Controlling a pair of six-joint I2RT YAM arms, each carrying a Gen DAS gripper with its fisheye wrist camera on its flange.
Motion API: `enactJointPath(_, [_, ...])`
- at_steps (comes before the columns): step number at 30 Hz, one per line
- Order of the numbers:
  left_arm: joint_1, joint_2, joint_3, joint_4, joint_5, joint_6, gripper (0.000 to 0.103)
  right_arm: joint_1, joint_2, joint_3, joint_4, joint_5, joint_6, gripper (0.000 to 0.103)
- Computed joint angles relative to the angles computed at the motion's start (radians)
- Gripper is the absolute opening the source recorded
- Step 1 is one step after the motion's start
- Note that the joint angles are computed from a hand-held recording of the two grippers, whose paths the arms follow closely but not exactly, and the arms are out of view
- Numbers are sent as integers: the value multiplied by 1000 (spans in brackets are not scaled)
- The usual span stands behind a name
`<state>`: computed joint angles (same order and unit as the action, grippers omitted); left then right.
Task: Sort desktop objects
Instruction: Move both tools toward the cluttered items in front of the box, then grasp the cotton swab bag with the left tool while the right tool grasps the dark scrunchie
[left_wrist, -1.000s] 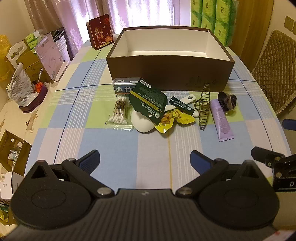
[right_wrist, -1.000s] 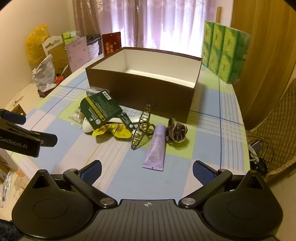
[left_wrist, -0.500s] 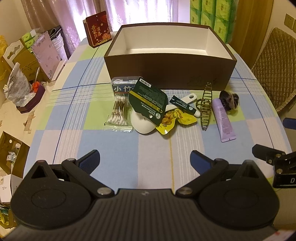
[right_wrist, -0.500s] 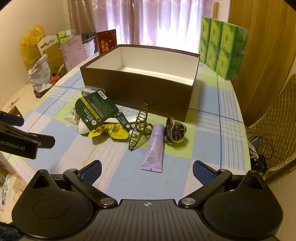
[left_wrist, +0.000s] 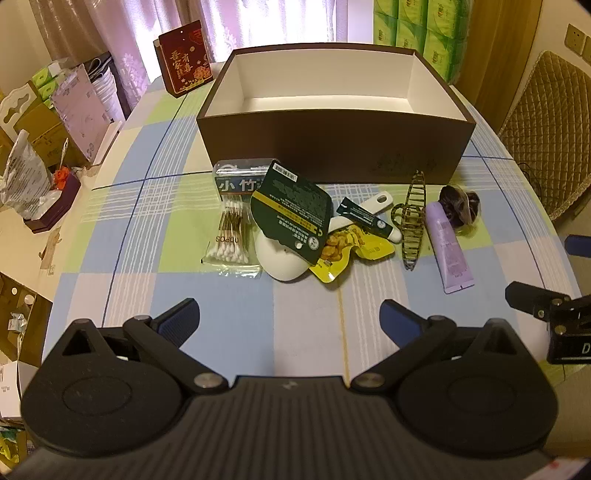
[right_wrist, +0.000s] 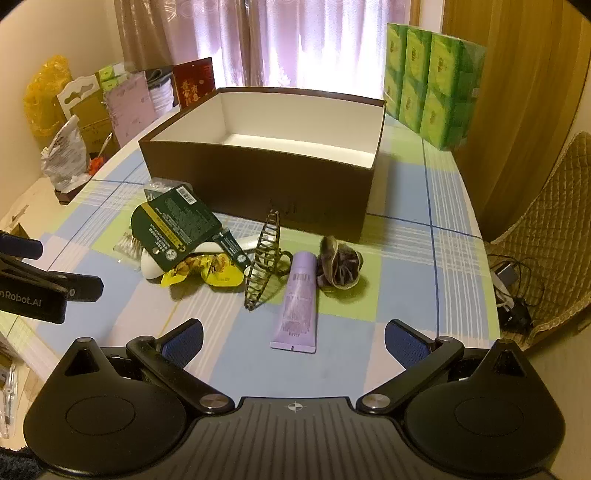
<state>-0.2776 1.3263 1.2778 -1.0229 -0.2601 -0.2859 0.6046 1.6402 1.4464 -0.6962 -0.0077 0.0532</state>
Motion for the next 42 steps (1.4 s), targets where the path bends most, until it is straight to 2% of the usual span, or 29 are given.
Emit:
enactJointPath(19, [90,6,-34,47,84,69,102,16,54,40,-12,20,30,101])
enactJointPath(26, [141,6,-66,101,136,115,101,9,83,50,6,12,40,101])
enactJointPath(34, [255,11,-110,186,212,232,89,-8,135,79,18,-3,68,101])
enactJointPath(39, [334,52,-117,225,240,295,88,-12,174,108,20,1,89,101])
enactJointPath(41, [362,72,-119,246,250,323,84,-12,191,119,21,7,97,101])
enactJointPath(42, [377,84,-118,254,259,337,76,-13,199,125,22,9,102,101])
